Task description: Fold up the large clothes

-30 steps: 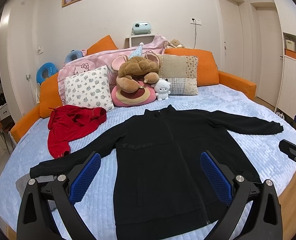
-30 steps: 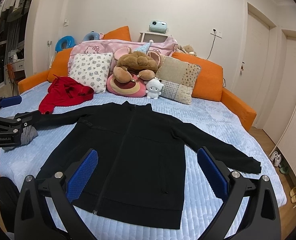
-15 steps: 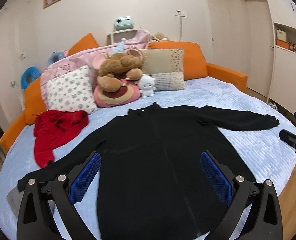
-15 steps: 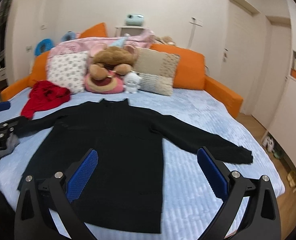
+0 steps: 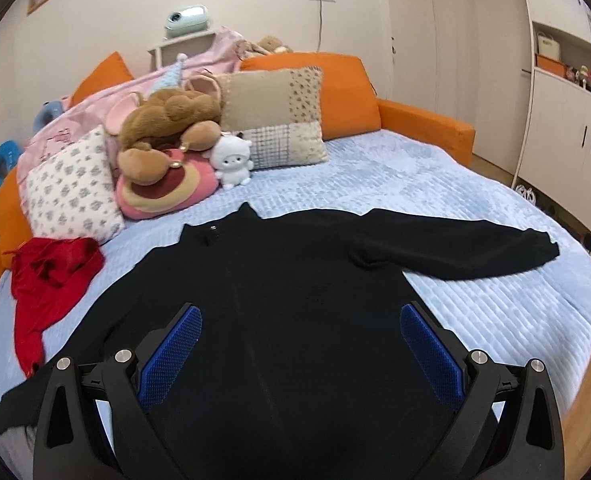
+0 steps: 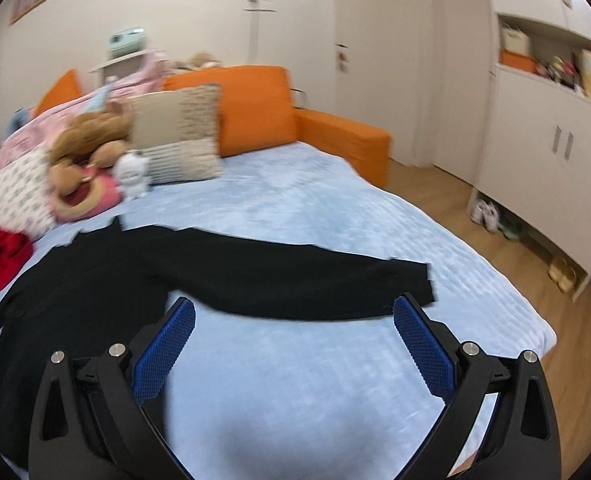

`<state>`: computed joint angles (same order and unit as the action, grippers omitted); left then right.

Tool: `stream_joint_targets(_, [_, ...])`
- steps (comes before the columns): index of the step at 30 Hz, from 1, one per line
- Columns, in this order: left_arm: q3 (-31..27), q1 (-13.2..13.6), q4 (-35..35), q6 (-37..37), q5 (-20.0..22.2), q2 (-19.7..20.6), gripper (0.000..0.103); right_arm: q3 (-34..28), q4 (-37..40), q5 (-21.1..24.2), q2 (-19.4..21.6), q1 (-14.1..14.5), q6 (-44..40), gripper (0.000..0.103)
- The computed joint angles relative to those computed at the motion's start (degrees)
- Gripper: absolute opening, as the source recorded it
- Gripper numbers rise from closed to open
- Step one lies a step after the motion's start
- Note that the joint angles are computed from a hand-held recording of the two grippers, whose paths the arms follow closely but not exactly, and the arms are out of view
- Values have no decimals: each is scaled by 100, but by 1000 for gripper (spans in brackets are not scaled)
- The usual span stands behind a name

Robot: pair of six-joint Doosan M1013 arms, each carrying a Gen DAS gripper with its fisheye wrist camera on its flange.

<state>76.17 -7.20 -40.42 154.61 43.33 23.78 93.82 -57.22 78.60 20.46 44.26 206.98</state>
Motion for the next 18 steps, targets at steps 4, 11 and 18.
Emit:
stream_joint_targets(4, [-451,-324,506,-353,-37,384,101,625,201,-410,-343,-316,319,97])
stream_joint_targets(11, [-1554,-737,1025,-853,342,1236,101,1509,542,-1491,-769,-1019,480,85])
stream_joint_targets(18, [-3722,-877,1389,-2300,1921,2640,101,1940,1031,-2311,-862,-1689,187,81])
